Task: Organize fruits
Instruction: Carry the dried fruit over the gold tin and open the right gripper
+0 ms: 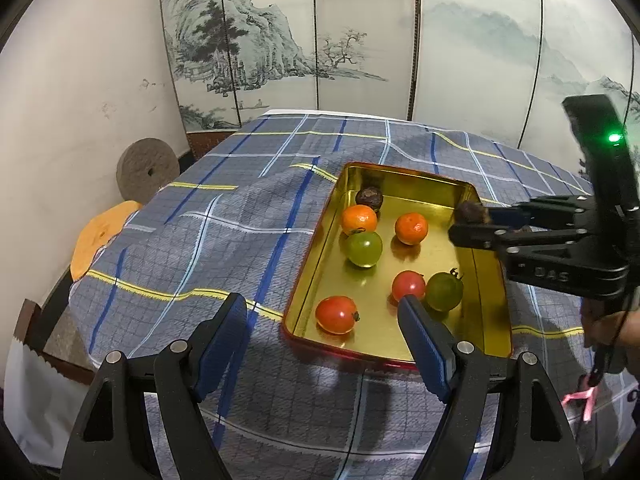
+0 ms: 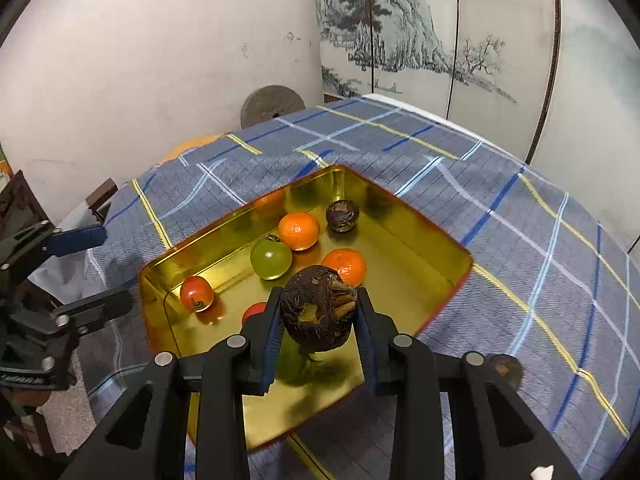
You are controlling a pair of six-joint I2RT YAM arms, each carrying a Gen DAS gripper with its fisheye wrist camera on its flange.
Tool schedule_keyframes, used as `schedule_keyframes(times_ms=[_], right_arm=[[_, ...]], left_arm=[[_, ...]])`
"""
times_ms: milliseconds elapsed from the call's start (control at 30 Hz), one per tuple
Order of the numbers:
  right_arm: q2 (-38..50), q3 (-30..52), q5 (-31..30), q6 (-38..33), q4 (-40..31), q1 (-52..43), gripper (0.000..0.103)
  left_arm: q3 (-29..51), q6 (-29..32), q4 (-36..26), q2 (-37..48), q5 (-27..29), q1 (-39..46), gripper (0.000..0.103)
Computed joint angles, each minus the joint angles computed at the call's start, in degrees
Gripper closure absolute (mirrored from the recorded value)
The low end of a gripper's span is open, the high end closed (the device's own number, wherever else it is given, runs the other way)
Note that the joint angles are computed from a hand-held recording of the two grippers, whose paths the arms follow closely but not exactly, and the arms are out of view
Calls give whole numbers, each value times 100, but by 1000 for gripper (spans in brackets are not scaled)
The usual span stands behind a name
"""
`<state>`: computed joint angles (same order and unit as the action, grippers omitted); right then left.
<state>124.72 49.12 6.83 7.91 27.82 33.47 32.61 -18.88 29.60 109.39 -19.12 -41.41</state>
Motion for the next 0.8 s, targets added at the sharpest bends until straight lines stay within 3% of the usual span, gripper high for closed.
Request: schedule_keyframes(times_ms=[800], right_arm=[[948,1177,-103,277,-595,56,72]], left_arm=[[-33,93,312,339,111,365,25]])
